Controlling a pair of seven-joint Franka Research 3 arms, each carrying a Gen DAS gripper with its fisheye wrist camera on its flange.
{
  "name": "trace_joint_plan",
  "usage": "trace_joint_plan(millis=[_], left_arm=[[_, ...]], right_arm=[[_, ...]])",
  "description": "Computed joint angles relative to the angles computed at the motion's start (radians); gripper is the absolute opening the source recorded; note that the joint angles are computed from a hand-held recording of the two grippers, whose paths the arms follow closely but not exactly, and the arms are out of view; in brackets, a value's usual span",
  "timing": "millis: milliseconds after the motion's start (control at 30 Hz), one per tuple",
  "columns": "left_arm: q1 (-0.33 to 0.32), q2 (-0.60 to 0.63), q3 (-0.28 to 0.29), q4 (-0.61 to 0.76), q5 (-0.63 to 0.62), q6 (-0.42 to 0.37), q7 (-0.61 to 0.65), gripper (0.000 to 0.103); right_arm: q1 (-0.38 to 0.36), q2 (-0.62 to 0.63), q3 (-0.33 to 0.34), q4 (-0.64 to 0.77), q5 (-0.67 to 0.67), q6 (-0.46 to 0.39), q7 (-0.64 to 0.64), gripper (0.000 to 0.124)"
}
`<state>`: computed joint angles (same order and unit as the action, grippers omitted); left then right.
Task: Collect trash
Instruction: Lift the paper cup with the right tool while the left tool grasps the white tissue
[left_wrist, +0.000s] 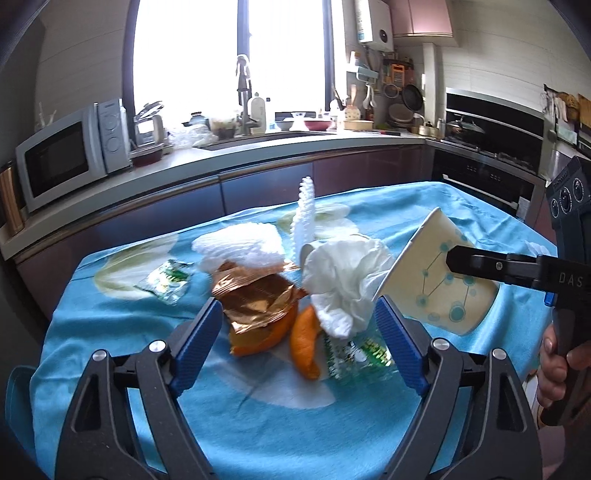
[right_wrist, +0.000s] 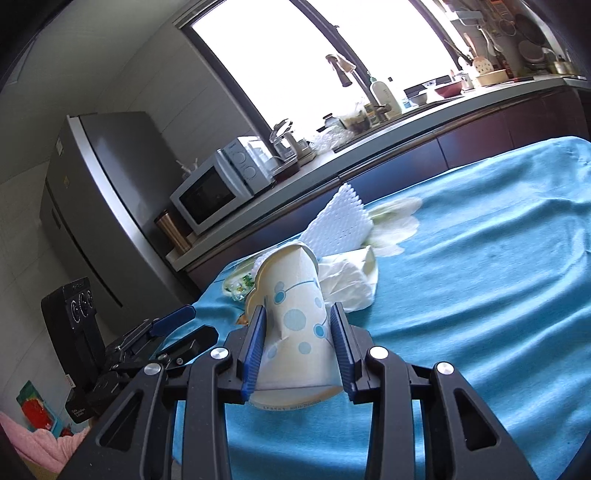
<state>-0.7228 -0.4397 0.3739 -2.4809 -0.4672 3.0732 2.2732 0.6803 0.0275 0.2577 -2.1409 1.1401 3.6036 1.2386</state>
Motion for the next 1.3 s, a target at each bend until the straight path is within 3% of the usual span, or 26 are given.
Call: trace_joint_plan(millis=[133, 300, 433, 500, 667, 1000, 1300], left_arm=[[-0.087, 0.091, 0.056, 0.110, -0.079, -0.094, 0.066, 0.079], [-0.046, 0.226, 0.015, 0.236, -0.143, -0.202, 0.061, 0.072], [0.003, 0.302, -0.030, 0.300, -0.151, -0.263, 0.044, 0.059], [0.031, 0.321, -0.052, 0.318, -0.147, -0.301, 0.032, 0.050], [0.094, 0.349, -0.103, 0.343, -0.173, -0.362, 0.026, 0.007], [0.208, 0.200, -0.185, 0.236, -0.318, -0.346, 0.151, 0.004], [0.374, 0.034, -0.239, 0.130, -0.390, -0.340, 0.176, 0.004]], right_arm=[[-0.018, -0.023, -0.008, -0.054, -0.050, 0.028, 0.089, 0.034], [-0.037, -0.035, -0.012, -0.092, -0.100, 0.032, 0.160, 0.034], [-0.050, -0.038, -0.016, -0.112, -0.149, 0.028, 0.221, 0.034], [-0.054, -0.038, -0.015, -0.117, -0.158, 0.028, 0.233, 0.034], [-0.056, -0.035, -0.011, -0.112, -0.162, 0.024, 0.234, 0.034], [-0.052, -0.031, -0.008, -0.087, -0.187, 0.024, 0.207, 0.034], [-0.025, 0.002, -0.001, -0.007, -0.201, 0.009, 0.143, 0.034]])
